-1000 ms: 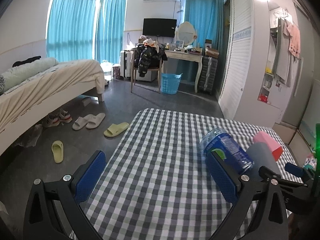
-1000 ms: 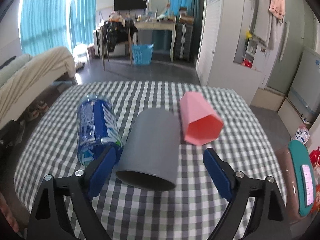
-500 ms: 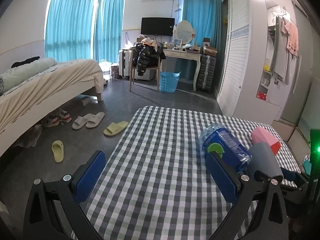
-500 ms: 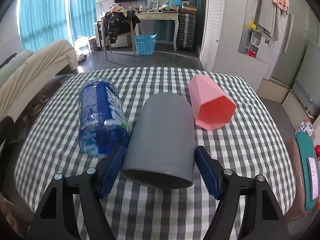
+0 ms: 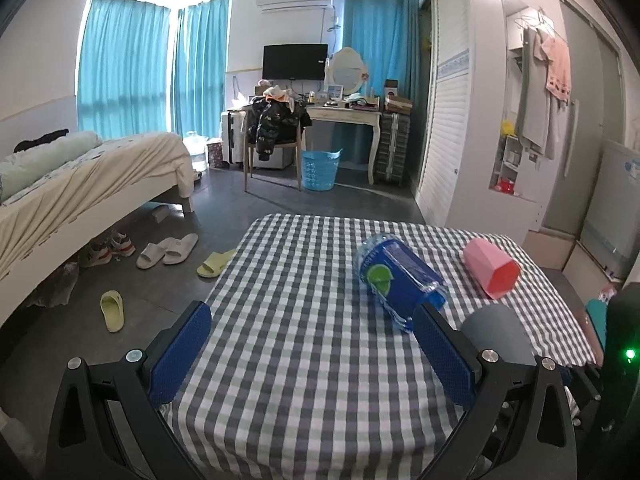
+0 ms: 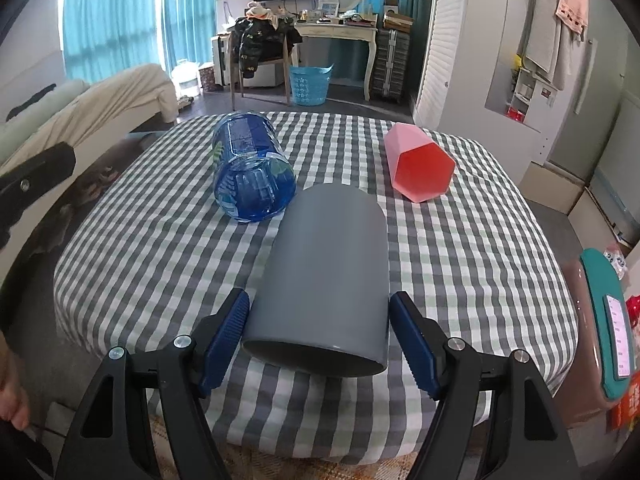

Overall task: Flip cup upside down
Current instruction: 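Move the left tool toward the grey cup's open end, then close the left gripper on the grey cup's rim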

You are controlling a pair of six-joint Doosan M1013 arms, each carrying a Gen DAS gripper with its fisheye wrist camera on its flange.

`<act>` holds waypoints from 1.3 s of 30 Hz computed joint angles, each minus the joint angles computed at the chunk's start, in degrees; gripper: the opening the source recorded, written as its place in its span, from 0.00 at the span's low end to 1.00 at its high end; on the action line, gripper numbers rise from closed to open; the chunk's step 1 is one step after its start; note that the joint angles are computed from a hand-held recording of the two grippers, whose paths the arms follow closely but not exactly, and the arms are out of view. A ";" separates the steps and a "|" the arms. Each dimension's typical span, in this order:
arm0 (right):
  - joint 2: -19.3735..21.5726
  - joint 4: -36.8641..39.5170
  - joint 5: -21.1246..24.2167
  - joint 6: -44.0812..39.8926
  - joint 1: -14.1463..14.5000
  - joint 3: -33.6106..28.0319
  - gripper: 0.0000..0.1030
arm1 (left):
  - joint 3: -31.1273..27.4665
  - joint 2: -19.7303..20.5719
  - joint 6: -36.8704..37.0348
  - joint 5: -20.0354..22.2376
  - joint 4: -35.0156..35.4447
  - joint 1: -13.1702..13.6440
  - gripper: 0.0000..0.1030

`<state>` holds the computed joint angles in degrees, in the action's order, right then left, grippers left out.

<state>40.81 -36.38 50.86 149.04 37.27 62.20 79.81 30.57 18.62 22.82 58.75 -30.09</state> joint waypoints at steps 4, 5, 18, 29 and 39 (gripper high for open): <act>-0.80 0.68 -1.36 -0.32 -0.23 1.30 0.70 | -0.31 -0.16 -0.02 1.98 1.38 -0.91 1.00; -0.91 0.86 -1.51 -0.73 -0.25 1.42 0.70 | -0.32 -0.21 -0.49 2.48 2.07 -1.26 1.00; -9.90 -6.64 -9.53 5.91 -2.09 11.24 0.86 | -6.89 2.21 7.89 9.59 -3.24 -4.35 1.00; -13.49 -13.48 -7.93 17.09 -6.24 17.29 0.86 | -27.10 12.78 41.15 22.48 -34.56 -5.36 1.00; -12.09 -8.36 -9.35 13.12 -8.43 16.50 0.86 | -36.79 19.52 50.72 33.60 -44.88 -4.76 0.99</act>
